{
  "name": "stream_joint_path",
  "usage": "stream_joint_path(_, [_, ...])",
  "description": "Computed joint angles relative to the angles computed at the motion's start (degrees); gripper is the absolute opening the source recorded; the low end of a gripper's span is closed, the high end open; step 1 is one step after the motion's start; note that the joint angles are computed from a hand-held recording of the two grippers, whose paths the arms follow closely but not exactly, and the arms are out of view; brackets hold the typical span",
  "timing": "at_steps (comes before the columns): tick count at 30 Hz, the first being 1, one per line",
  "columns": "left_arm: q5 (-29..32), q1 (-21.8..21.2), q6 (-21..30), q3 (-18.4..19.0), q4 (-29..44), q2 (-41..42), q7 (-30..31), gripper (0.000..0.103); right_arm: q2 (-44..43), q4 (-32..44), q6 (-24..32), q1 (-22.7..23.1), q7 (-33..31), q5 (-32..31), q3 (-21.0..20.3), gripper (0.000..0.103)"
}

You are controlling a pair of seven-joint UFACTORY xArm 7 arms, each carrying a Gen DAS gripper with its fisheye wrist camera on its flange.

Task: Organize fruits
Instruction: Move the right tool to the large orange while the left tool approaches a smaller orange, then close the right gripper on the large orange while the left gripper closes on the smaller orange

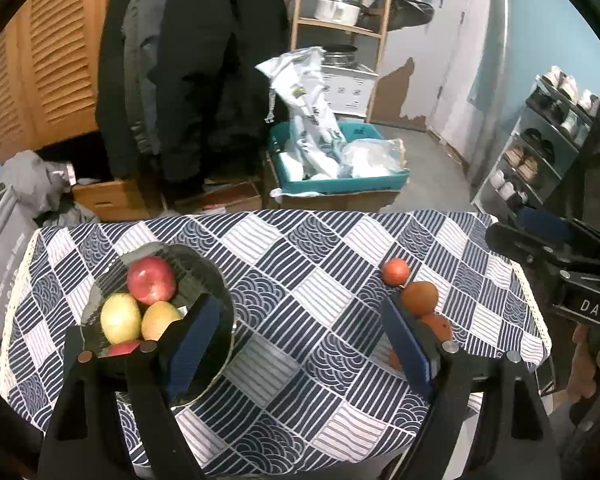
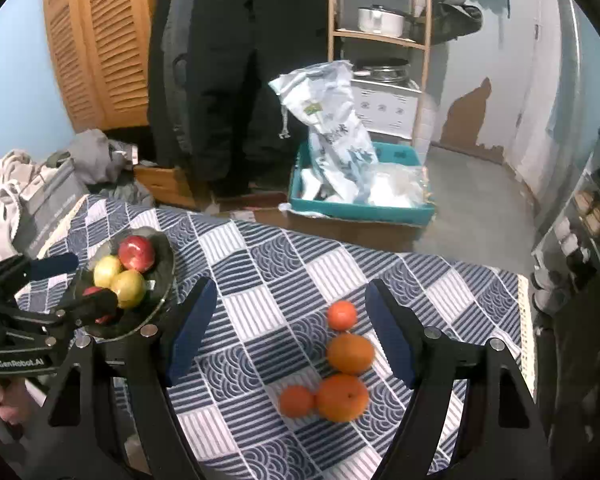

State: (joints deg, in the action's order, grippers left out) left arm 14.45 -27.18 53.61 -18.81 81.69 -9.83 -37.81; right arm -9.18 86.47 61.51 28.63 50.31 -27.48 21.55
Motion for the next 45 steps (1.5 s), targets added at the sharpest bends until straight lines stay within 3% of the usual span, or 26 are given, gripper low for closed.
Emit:
stream_joint_path(12, [2.32,-3.58,1.85,-1.28,5.08,4.84,-0.3,0.085,-9.11,-8.19,-0.76,-3.97,-0.42,3.5,0.37,0.077])
stream_joint_path(26, [2.49,-9.34,3.39,-0.06,7.93,11.16,1.95,0.085,-17.05,-18.88,-1.3,-7.96,-3.18,11.65,0.02,0.078])
stream_joint_path(38, [-0.81,-11.27,3.59,1.95,7.6,16.22,3.55,0.085,-16.26,-27.31,-5.25,-6.2,-7.79,22.05,-3.42,0.078])
stream_joint_path(45, [-1.52,-11.7,3.18,2.81,7.19,18.16,3.68,0.085,-12.84,-28.61,-5.98,-5.38,-8.61,23.52,-3.52,0.077])
